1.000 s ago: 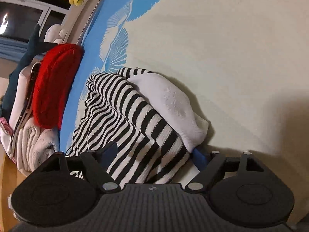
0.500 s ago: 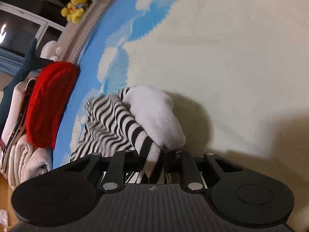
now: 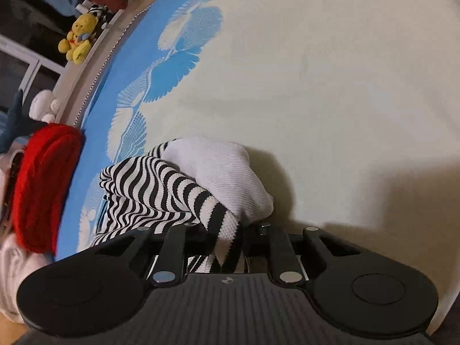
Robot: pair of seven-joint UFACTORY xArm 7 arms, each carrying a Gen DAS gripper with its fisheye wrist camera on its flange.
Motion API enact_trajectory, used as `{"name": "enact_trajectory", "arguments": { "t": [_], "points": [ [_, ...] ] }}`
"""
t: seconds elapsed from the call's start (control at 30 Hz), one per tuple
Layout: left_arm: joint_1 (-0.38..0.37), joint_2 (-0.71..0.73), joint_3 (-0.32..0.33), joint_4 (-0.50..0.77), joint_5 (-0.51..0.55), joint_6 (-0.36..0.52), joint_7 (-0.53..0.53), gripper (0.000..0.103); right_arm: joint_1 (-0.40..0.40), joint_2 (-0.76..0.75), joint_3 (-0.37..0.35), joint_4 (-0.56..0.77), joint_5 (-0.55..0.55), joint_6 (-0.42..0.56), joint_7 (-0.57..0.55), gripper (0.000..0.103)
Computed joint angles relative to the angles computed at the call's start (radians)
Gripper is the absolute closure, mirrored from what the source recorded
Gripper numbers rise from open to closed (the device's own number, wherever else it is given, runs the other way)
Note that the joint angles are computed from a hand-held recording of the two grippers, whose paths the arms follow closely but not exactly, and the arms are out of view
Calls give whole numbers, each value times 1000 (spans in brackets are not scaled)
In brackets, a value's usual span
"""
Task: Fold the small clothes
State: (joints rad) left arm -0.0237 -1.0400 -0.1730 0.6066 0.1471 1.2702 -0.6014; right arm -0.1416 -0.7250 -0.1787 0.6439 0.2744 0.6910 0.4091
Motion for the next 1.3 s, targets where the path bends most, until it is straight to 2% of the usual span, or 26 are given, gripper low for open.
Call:
{"name": "enact_trajectory", "arguments": {
  "t": [0.07, 0.13, 0.2, 0.27, 0.33, 0.4, 0.47, 0.53, 0.6, 0.63, 0.77, 0.9, 0.93, 0.97, 1.03, 1.07, 1.17, 1.2, 1.3],
  "points": [
    [14, -8, 6, 7, 2, -3, -17, 9, 25, -36, 66, 8, -72, -89, -77, 86],
    [16, -16, 10, 13, 9, -10, -11, 9, 93, -74, 135, 20, -142, -208, -183, 86],
    [17, -25, 13, 14, 20, -13, 5, 9, 188, -97, 192, 38, -180, -286, -264, 86],
    [23, -36, 22, 13, 25, -12, 16, 9, 330, -123, 233, 37, -213, -339, -381, 86],
    [33, -50, 35, 15, 20, -7, 18, 9, 502, -157, 262, 1, -239, -356, -524, 86],
    [40, -60, 47, 14, 12, -8, 22, 9, 659, -184, 289, -65, -249, -324, -647, 86],
    [41, -69, 52, 11, 1, -10, 28, 9, 744, -193, 331, -128, -239, -245, -700, 86],
    [33, -75, 57, 7, -12, -13, 44, 9, 754, -182, 379, -180, -230, -209, -693, 86],
    [24, -88, 59, 1, -26, -21, 57, 9, 734, -198, 423, -243, -250, -281, -673, 85],
    [19, -95, 60, -3, -33, -29, 64, 9, 735, -201, 425, -252, -256, -300, -669, 85],
    [28, -114, 54, -5, -43, -68, 64, 9, 799, -251, 362, -239, -235, -276, -701, 85],
    [36, -122, 56, -5, -72, -119, 35, 9, 813, -275, 370, -264, -224, -275, -708, 83],
    [33, -125, 56, -6, -80, -134, 32, 9, 824, -268, 358, -273, -215, -270, -712, 71],
    [27, -129, 57, -7, -87, -148, 32, 9, 856, -256, 326, -275, -194, -252, -730, 51],
    [6, -128, 57, -8, -102, -182, 45, 9, 917, -296, 265, -286, -134, -232, -755, 41],
    [-5, -126, 59, -8, -111, -193, 54, 9, 942, -319, 233, -267, -98, -180, -760, 37],
    [-61, -110, 86, -13, -175, -227, 82, 9, 983, -379, 87, -173, 35, -1, -776, 42],
    [-75, -103, 91, -14, -198, -239, 86, 9, 957, -417, 73, -158, 56, 33, -763, 42],
    [-96, -75, 81, -7, -214, -242, 115, 7, 805, -464, 73, -125, 39, 0, -762, 42]
  ]
}}
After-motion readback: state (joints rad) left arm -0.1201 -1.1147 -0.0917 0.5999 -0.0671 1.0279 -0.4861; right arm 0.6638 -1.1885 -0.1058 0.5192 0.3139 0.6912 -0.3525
